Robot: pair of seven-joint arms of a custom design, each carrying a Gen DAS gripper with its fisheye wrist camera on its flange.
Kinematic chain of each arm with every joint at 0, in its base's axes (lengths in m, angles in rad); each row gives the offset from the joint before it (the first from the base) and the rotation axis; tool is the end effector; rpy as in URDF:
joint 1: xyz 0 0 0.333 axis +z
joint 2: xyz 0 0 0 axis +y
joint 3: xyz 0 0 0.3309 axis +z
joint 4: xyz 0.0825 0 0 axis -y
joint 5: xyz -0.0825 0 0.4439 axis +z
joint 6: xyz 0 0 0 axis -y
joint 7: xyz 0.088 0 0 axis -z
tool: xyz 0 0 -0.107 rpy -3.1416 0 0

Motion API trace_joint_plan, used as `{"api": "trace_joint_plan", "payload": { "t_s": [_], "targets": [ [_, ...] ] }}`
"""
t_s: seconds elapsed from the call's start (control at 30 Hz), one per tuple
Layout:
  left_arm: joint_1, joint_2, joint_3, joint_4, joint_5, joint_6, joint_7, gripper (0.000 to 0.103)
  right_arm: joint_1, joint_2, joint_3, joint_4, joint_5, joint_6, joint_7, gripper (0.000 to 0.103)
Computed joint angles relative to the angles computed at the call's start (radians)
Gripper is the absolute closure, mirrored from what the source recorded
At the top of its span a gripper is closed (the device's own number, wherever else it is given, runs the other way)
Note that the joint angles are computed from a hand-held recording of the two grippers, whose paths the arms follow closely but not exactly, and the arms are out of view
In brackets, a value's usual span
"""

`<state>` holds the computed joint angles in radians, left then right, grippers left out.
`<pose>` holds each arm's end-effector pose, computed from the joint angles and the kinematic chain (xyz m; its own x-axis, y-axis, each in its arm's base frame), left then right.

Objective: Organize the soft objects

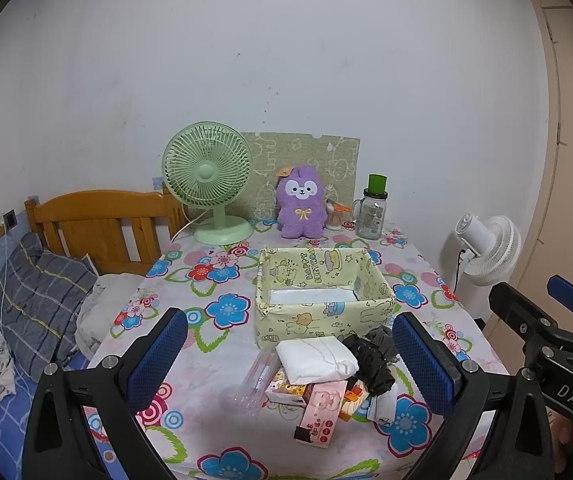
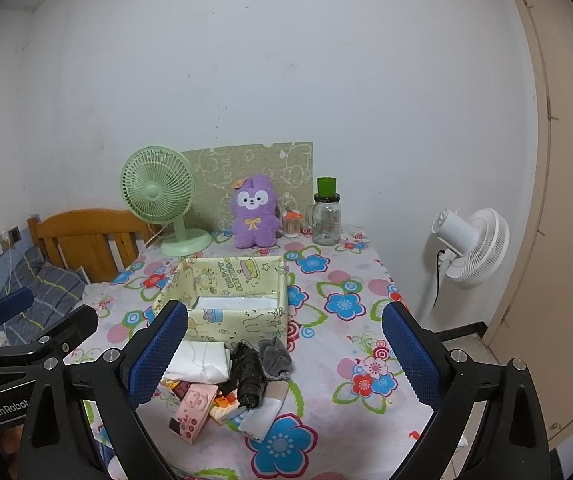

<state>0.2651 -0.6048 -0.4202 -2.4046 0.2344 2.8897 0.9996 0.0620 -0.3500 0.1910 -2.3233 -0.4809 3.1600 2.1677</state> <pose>0.4700 -0.1256 0.6274 0.1281 -0.9909 0.0411 -0.4577 -0.0958 -0.8839 0.5049 0.1853 0.5998 0.2035 -0.9780 -0.0454 -0.3827 -0.0368 -0.9231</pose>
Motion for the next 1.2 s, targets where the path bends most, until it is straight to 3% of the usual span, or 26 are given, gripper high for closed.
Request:
{"api": "trace_joint_plan", "payload": {
  "t_s": [1.2],
  "targets": [
    [0.024, 0.028, -0.027, 0.014, 0.031, 0.012, -0.022, 0.0, -0.005, 0.016, 0.001, 0.019, -0.019, -0.012, 0.023, 0.003]
  ]
}}
